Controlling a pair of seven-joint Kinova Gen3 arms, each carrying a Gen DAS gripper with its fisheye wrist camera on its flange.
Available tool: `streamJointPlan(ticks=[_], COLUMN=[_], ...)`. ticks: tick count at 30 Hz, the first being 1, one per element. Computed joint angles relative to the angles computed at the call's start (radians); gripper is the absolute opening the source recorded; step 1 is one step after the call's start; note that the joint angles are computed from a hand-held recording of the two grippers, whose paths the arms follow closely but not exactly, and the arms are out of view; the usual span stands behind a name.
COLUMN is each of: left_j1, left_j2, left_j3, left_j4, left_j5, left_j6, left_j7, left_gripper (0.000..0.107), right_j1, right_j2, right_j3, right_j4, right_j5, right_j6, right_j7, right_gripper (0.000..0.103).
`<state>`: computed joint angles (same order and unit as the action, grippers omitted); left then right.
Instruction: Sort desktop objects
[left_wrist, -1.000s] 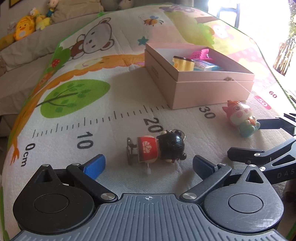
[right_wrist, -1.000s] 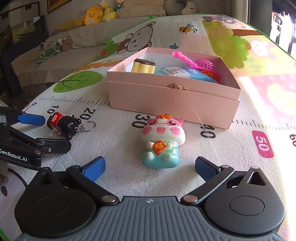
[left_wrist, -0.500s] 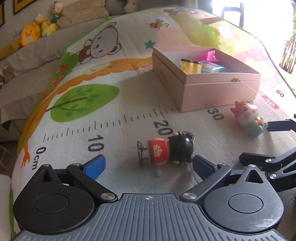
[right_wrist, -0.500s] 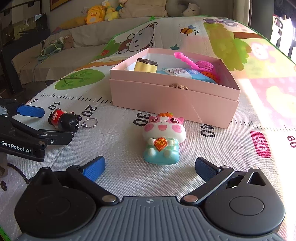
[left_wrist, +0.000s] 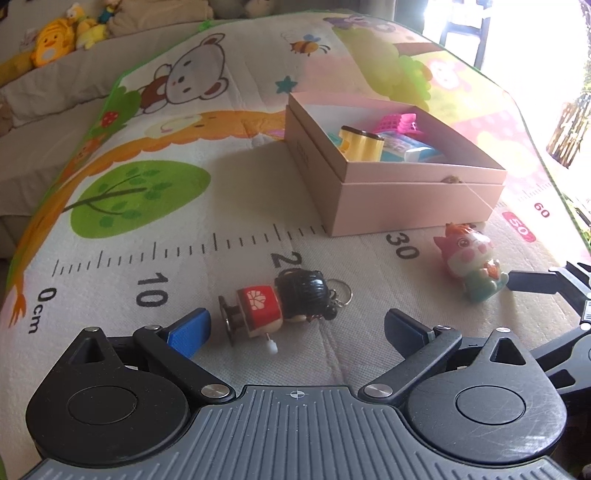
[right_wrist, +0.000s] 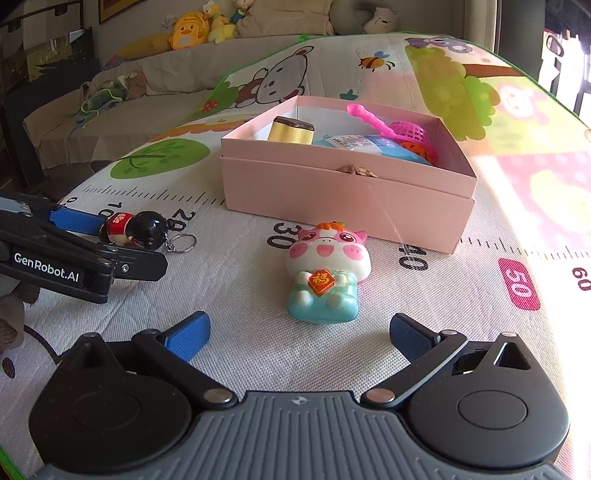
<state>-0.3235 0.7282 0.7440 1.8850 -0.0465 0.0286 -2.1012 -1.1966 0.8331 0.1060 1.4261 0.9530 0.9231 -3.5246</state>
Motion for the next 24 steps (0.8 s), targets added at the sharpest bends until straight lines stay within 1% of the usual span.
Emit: streamJointPlan(ticks=[2, 4, 5, 6, 7, 8, 10, 13, 15, 18, 20, 21, 22, 23, 24], left_j1=[0.018, 0.076, 0.107, 0.127, 0.142, 0.145, 0.118, 0.123, 0.123, 0.092, 0.061, 0.05, 0.043, 0.035, 0.028], left_j2=[-0.003, -0.023, -0.032, -0.037, -0.044, -0.047, -0.039, -0.042, -0.049, -0.048, -0.042, -0.04, -0.04, -0.04, -0.041], left_j3=[-0.014, -0.075, -0.111, -0.135, -0.156, -0.162, -0.139, -0.153, -0.159, -0.139, -0.116, -0.109, -0.105, -0.1, -0.095], left_j4=[0.001, 0.005, 0.004, -0.001, 0.002, 0.005, -0.002, 0.005, 0.019, 0.04, 0.054, 0.061, 0.066, 0.07, 0.073], left_j5=[0.004, 0.01, 0.012, 0.009, 0.006, -0.005, -0.031, -0.057, -0.078, -0.112, -0.139, -0.151, -0.162, -0.173, -0.183], left_j6=[-0.012, -0.044, -0.057, -0.057, -0.072, -0.083, -0.071, -0.086, -0.102, -0.116, -0.128, -0.135, -0.14, -0.141, -0.142], left_j7=[0.008, 0.032, 0.048, 0.064, 0.078, 0.089, 0.109, 0.125, 0.136, 0.155, 0.168, 0.175, 0.183, 0.191, 0.199], left_gripper=[0.102, 0.102, 0.098, 0.084, 0.081, 0.074, 0.074, 0.074, 0.074, 0.074, 0.074, 0.074, 0.074, 0.074, 0.074], right_j1=[0.001, -0.001, -0.002, -0.005, -0.011, -0.019, -0.027, -0.02, -0.001, 0.062, 0.099, 0.11, 0.109, 0.11, 0.111], right_j2=[0.001, 0.003, 0.006, 0.011, 0.019, 0.03, 0.035, 0.043, 0.035, 0.013, 0.002, -0.007, -0.013, -0.014, -0.015], right_j3=[0.0, 0.0, 0.0, 0.001, 0.003, 0.007, 0.012, 0.016, 0.017, -0.01, -0.028, -0.029, -0.022, -0.022, -0.024], right_j4=[-0.003, -0.008, -0.013, -0.022, -0.038, -0.056, -0.061, -0.087, -0.087, -0.089, -0.092, -0.08, -0.075, -0.082, -0.09], right_j5=[-0.002, -0.002, -0.003, -0.004, -0.009, -0.01, 0.01, 0.017, 0.016, -0.023, -0.063, -0.074, -0.084, -0.099, -0.113], right_j6=[0.004, 0.01, 0.018, 0.031, 0.056, 0.084, 0.099, 0.137, 0.135, 0.093, 0.061, 0.03, 0.016, 0.018, 0.021], right_j7=[0.003, 0.005, 0.01, 0.015, 0.023, 0.031, 0.043, 0.076, 0.072, 0.11, 0.14, 0.134, 0.133, 0.149, 0.165], right_gripper=[0.103, 0.103, 0.103, 0.103, 0.103, 0.103, 0.094, 0.086, 0.085, 0.084, 0.074, 0.064, 0.059, 0.056, 0.049])
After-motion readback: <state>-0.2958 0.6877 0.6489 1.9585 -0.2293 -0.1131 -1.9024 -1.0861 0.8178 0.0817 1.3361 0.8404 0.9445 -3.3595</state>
